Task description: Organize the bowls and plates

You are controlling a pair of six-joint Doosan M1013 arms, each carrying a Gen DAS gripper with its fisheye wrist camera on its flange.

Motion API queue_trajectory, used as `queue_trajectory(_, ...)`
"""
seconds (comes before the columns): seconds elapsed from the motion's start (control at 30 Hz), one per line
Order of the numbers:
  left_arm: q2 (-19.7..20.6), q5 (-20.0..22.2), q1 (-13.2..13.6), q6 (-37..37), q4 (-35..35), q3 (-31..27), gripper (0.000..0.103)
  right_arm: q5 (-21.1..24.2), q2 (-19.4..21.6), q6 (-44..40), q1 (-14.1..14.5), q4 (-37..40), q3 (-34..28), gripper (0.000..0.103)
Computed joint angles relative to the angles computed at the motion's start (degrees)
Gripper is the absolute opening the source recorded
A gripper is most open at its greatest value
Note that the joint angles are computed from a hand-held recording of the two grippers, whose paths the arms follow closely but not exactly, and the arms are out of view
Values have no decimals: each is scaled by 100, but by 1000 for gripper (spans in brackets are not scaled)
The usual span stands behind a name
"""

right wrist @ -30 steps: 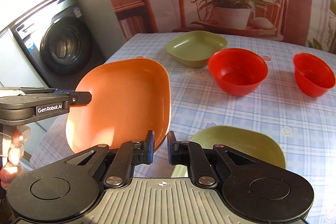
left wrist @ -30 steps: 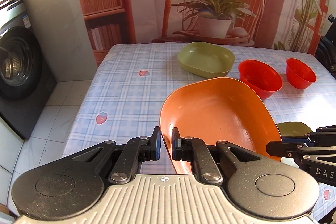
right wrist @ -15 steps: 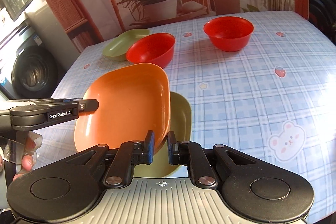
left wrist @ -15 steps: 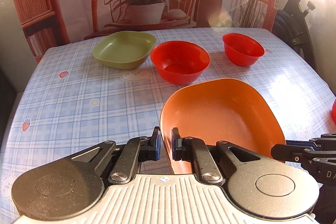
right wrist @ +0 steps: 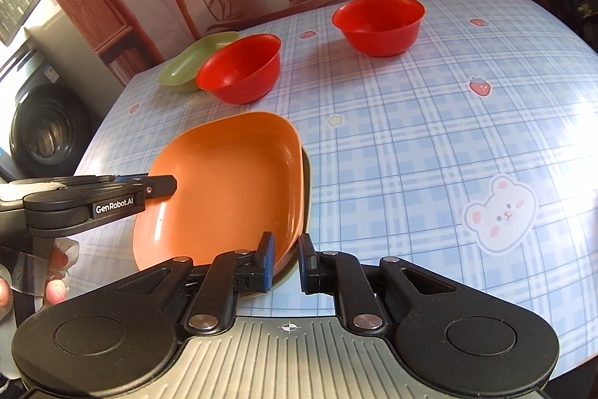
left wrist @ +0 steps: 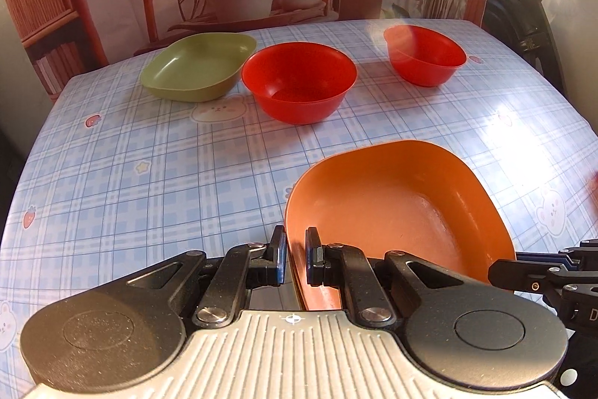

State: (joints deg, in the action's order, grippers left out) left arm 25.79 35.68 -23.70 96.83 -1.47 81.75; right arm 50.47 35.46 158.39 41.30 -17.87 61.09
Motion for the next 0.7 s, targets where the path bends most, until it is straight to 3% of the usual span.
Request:
queue_trajectory(0.43,-33,-106,20,-170,125,60,12,66,7,131,-15,-69,11,21)
queue_trajectory(0.7,-180,-284,123,-277,-329,268,17,196,120,23,-10,-15,-106,24)
